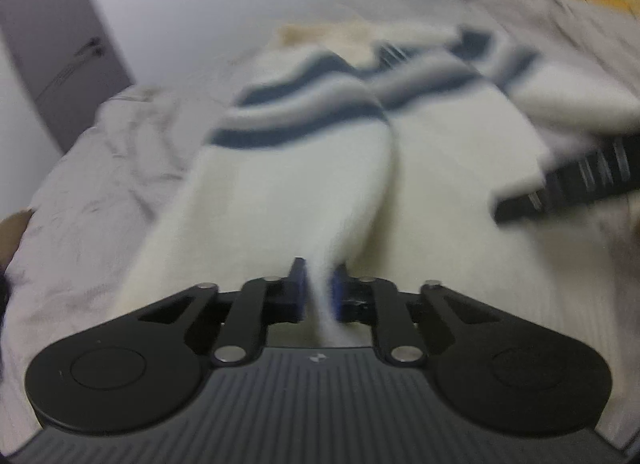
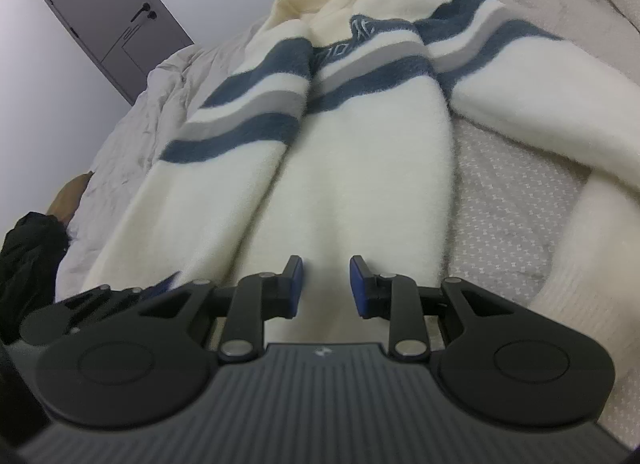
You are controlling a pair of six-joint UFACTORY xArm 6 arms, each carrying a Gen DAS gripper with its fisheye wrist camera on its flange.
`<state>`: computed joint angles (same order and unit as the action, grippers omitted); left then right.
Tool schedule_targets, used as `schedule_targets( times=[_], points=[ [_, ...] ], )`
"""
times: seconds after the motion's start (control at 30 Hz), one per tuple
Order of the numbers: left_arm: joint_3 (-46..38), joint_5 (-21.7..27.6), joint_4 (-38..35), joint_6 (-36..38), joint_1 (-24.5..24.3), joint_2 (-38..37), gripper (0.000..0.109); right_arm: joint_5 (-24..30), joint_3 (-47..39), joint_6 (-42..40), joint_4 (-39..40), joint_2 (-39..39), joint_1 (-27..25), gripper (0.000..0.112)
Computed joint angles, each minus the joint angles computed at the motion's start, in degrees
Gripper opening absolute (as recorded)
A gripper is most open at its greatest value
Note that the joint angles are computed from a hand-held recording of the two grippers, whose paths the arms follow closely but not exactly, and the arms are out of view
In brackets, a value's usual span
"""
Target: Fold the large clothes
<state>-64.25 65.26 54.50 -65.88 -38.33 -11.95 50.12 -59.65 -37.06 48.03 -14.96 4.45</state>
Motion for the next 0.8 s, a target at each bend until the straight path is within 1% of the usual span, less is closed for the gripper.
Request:
schedule_targets(
  times=[0.03,0.07,0.13,0.23,0.27,0.3,0.37,0.43,0.5,0.6,0.67,0.73,0.8],
  points=[
    [-0.16,1.32,1.84,-1.94,-0.32,-0.38,0.012,-0.23,0.19,-0.07,-0.20,-0.19,0.08,0.030],
    [0.51,1.59,3.45,-4.29,-0.12,-1.83,0.012,-0.50,0.31,-0.07,-0.44,-0.29,0.23,0.030],
    [1.35,0.80,3.97,-6.71,1.52,-4.26,0.011,-0.70,0.32,-0.61,-0.52,-0.25,0.10,0.030],
    [2.12,-0.35,4.48,-8.02,5.16,-7.65,0.011,-2.16,1.09,-1.16,-0.99,-0.97,0.72,0.031],
    [1.83,-0.53,4.79,-7.27,6.61,-8.39,0.010,-2.67,1.33,-1.43,-1.09,-1.22,0.90,0.031],
    [1.38,-0.26,5.15,-5.76,7.65,-8.83,0.010,-3.24,1.68,-1.71,-1.21,-1.58,1.09,0.031],
    [0.14,0.08,7.09,0.75,10.64,-9.20,0.010,-3.83,1.99,-2.21,-1.14,-1.88,1.14,0.031],
    [-1.27,-1.50,5.89,6.46,15.34,-9.78,0.010,-4.50,2.14,-2.58,-0.96,-1.96,1.16,0.031],
    [-3.97,-3.25,4.06,12.66,21.08,-9.34,0.010,-5.65,2.35,-2.77,-1.15,-2.12,1.75,0.031],
    [-9.93,-5.90,-0.98,22.58,29.90,-6.44,0.009,-8.04,2.76,-3.87,-1.76,-2.29,3.07,0.031],
    [-15.05,-7.04,-3.63,29.39,35.22,-2.75,0.009,-9.39,2.48,-4.58,-2.86,-1.94,3.98,0.031],
    [-21.14,-7.29,-5.91,33.28,39.95,1.71,0.009,-9.59,1.86,-5.37,-2.81,-1.41,4.18,0.031],
    [-25.65,-7.47,-6.61,35.22,43.51,5.13,0.009,-8.06,0.84,-6.68,-1.28,-0.60,3.81,0.031]
  ],
)
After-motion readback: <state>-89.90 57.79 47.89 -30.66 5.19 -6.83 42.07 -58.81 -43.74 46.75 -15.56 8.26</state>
